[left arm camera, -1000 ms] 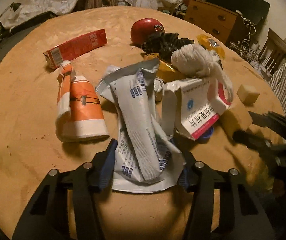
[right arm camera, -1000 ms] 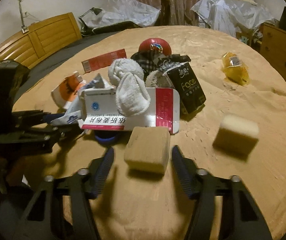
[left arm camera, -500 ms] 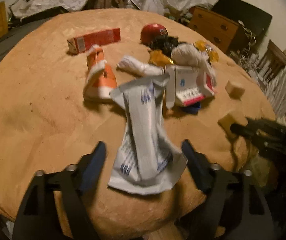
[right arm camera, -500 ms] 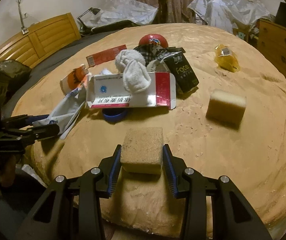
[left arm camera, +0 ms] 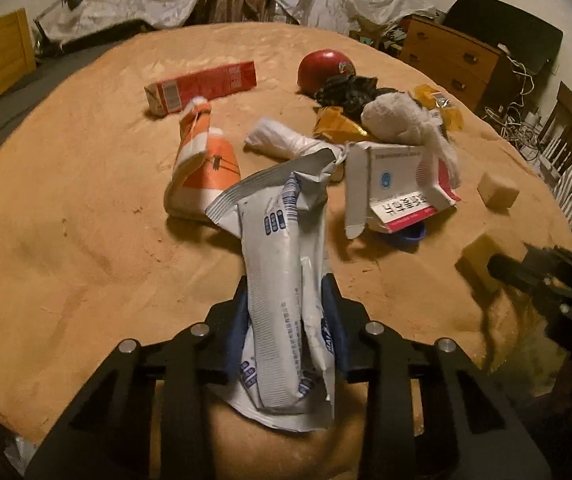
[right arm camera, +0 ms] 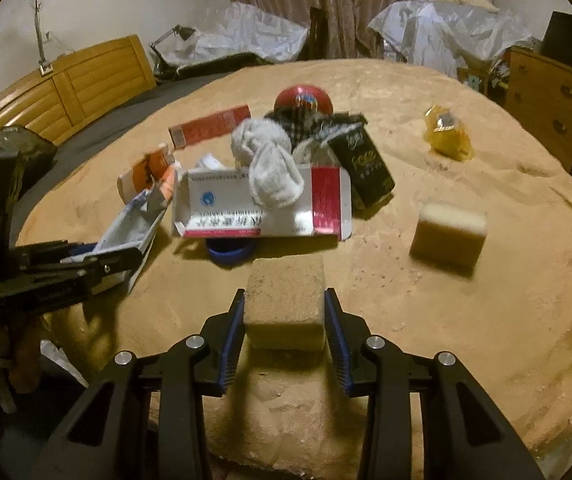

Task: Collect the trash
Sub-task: 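Grasp the white-blue wrapper with left tool while right tool grasps the beige sponge, then carry wrapper and sponge to the white bucket and open both tools inside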

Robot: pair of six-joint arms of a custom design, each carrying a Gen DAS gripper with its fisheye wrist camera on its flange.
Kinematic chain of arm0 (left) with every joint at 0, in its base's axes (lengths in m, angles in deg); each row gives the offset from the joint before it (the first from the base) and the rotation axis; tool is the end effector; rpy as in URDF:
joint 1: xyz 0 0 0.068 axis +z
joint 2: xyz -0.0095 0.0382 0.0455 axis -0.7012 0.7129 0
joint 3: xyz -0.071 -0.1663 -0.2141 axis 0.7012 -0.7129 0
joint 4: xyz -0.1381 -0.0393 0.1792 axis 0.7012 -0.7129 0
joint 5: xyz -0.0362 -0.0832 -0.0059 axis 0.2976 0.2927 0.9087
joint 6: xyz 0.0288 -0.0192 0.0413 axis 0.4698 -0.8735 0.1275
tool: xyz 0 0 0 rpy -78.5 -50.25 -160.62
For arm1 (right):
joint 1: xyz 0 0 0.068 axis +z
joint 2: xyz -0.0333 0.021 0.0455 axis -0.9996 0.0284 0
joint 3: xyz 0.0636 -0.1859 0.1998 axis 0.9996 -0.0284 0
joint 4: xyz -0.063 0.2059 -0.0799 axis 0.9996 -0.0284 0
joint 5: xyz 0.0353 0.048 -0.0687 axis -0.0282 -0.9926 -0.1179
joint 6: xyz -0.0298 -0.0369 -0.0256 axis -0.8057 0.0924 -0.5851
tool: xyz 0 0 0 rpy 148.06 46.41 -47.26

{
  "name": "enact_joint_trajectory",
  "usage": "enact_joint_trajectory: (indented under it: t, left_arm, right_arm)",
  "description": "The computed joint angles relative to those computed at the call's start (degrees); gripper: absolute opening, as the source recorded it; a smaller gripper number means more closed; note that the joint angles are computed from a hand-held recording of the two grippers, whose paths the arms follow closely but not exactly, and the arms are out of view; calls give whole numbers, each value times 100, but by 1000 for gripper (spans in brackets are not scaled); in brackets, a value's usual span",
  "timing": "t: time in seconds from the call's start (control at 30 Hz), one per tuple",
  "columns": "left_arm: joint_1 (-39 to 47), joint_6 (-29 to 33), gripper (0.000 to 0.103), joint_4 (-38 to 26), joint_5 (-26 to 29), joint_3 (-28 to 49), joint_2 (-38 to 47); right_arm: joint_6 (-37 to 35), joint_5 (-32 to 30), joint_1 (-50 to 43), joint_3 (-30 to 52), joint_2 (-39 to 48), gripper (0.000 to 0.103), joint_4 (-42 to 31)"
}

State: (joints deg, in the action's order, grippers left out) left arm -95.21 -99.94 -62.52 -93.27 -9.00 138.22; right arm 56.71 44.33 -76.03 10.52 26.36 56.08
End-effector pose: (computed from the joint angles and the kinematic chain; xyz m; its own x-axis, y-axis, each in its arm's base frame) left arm 0.1793 -0.1988 0.2150 -0.7667 0.0469 -0.6403 0.1589 0.9802 -0.1184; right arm 0.1923 0.0481 0.1673 -0.6761 -0.1162 -0.7276 -0.3085 0.9414 0.1363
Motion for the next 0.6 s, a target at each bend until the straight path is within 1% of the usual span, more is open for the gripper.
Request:
enact_joint_trajectory:
  t: [0.1, 0.2, 0.3, 0.43, 0.53, 0.6]
  left_arm:
    - [-363, -186, 34, -282, -434, 60, -273]
    - [-768, -404, 34, -681, -902, 251, -513]
    - [-1271, -655, 34, -1180, -1486, 655, -705]
    - [-2011, -1062, 34, -2003, -2473, 1438, -699]
    - [-2530, -1383, 34, -2556, -3259, 1999, -553]
    - [-2844, -1727, 34, -3020, -3798, 2357, -359]
  right_arm:
    - [8, 62, 52, -27, -706, 39, -421]
    - [32, 202, 186, 37, -1625, 39, -1069]
    - [101, 415, 359, 221, -2638, 39, -1846]
    - [219, 888, 649, 620, -3768, 39, -2786]
    - [318, 1292, 944, 884, -4333, 39, -3294]
    - [458, 1905, 1472, 1095, -4648, 39, -3616]
